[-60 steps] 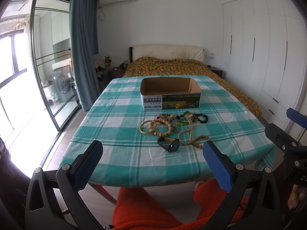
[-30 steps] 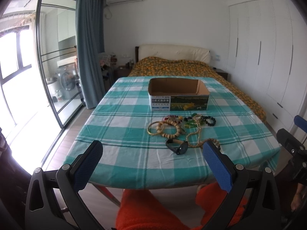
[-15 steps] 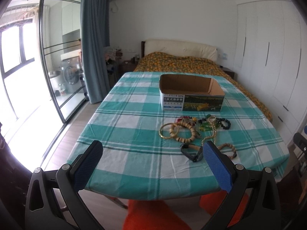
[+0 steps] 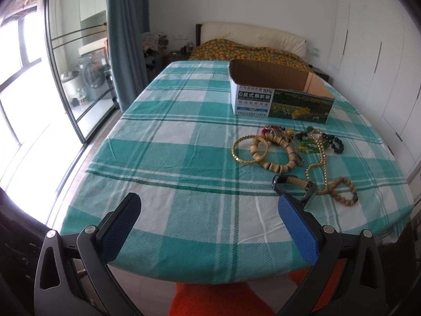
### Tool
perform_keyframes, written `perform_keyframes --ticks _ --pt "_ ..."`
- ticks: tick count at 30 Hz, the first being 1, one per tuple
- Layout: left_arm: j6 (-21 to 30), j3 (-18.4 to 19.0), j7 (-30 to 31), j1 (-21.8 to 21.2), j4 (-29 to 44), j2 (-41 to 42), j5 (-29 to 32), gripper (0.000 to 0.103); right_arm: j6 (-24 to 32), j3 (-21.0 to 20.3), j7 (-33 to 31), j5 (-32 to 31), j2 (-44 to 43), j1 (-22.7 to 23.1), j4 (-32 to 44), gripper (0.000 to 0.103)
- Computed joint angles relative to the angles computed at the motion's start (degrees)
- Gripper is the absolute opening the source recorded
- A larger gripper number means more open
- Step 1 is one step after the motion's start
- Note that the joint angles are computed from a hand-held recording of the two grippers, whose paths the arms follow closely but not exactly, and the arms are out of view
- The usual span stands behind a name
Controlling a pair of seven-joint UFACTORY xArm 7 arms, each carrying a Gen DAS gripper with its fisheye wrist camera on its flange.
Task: Organize jewelry
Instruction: 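Move both tools forward toward the jewelry pile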
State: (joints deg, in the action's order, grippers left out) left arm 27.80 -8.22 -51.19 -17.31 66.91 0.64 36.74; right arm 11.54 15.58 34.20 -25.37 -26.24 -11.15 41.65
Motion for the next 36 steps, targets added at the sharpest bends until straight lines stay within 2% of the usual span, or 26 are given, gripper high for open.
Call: perform_keyframes --ticks 4,11,15,21,24,29,33,34,36 --pt "0.0 0.8 3.0 -0.1 3.1 4.8 -3.6 0.103 -1.1 -0.3 0.2 -0.9 3.8 -0.9 0.7 0.103" --pt "-0.3 2.6 9.5 -1.0 5.2 9.3 -10.3 0.103 -1.2 -2.8 0.5 -1.2 8.8 0.8 1.8 0.103" --pt "-2.3 2.6 13.4 -1.0 3.4 8.7 -14.4 0.103 -1.5 -5.6 -2.3 0.9 10.0 4.1 1.5 0.103" --pt "-3.0 3.0 14.9 -2.4 2.5 9.0 -12.7 0.103 -1.8 -8.1 -7.5 5.2 11.6 8.6 0.8 0.103" --pt "-3.4 2.5 17.2 -2.7 2.6 10.0 -14.3 0.103 -2.5 -9.3 -11.7 8.1 12.7 11.2 0.5 0.103" --pt "-2.9 3.2 17.0 -5.1 3.5 12.3 -12.2 0.103 -4.9 -8.1 -15.8 8.2 15.7 12.6 0.2 0.103" --pt "-4.3 4.5 13.7 -6.5 3.4 12.9 -9.8 0.103 -3.6 -7.8 -16.8 8.3 20.1 13.7 1.9 0.103" --pt "-4.2 4.6 13.5 -6.5 3.6 13.0 -9.7 0.103 -5.8 -8.1 -14.9 7.2 20.1 13.7 1.3 0.103" --pt "-4.9 4.8 13.0 -6.6 3.4 13.1 -9.2 0.103 -5.3 -8.0 -13.9 5.5 20.8 13.6 2.1 0.103"
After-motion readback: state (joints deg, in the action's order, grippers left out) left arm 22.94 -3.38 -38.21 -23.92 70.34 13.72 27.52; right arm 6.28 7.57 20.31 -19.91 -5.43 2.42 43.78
